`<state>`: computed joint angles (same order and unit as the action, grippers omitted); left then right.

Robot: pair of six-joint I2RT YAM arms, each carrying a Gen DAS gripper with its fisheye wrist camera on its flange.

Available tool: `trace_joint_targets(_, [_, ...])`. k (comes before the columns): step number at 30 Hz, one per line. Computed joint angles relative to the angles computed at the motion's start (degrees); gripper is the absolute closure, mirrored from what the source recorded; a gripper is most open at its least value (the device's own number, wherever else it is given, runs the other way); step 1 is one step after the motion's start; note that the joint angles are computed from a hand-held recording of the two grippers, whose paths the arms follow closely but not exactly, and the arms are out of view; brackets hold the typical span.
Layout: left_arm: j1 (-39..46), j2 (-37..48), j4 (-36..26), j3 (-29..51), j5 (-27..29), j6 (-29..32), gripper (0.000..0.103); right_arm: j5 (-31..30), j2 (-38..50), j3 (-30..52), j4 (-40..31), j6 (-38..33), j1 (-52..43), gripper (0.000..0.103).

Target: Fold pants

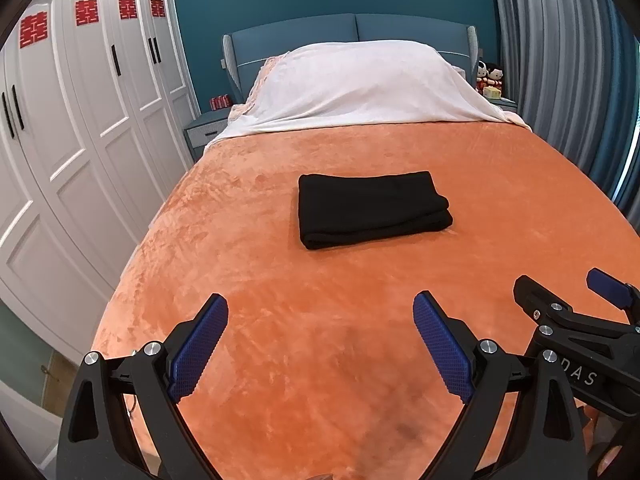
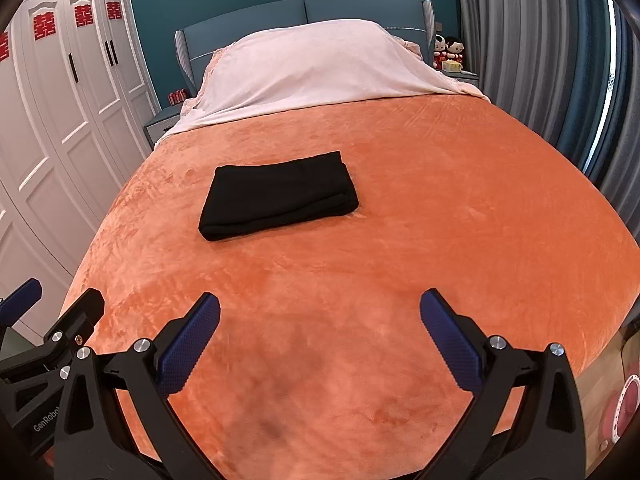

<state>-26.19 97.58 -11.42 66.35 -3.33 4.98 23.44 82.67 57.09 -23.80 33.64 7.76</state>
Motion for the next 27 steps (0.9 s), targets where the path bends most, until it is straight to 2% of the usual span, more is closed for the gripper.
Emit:
trace_joint_targets(13, [0.3,-0.1,0.7,-0.3,-0.1,0.2,0.011,-0.1,0.1,0.1,0.0,0.1,0.0,0.005])
trace_joint_targets(17, [-0.5,-2.5,5.7,-4.6,-2.4,-0.7,0.011,-0.3,0.0,-0.2,0.4,0.3,0.2,0.005])
trace_joint_targets(20, [-0.3,-2.6,7.0,-5.4,-1.2,0.5,0.012,0.0,0.1,-0.2,0.2,0.2,0.2,0.005])
trace_joint_targets(22, [-0.4,-2.3,6.6,-5.1,-1.8,0.4,0.012,0.1,0.4,-0.1,0.1,0.3,0.4,0.005])
trace_joint_targets(24, [-0.3,-0.8,3.5,-2.8,-2.0,-0.5,0.012,0.3,0.4,-0.3,0.3,-0.1,0.4,0.005])
trace_joint_targets(27, [0.5,0.3,0.8,-1.2,0.5,-1.4,0.012,0.3,0.4,-0.4,0.5,-0.1,0.4,0.005])
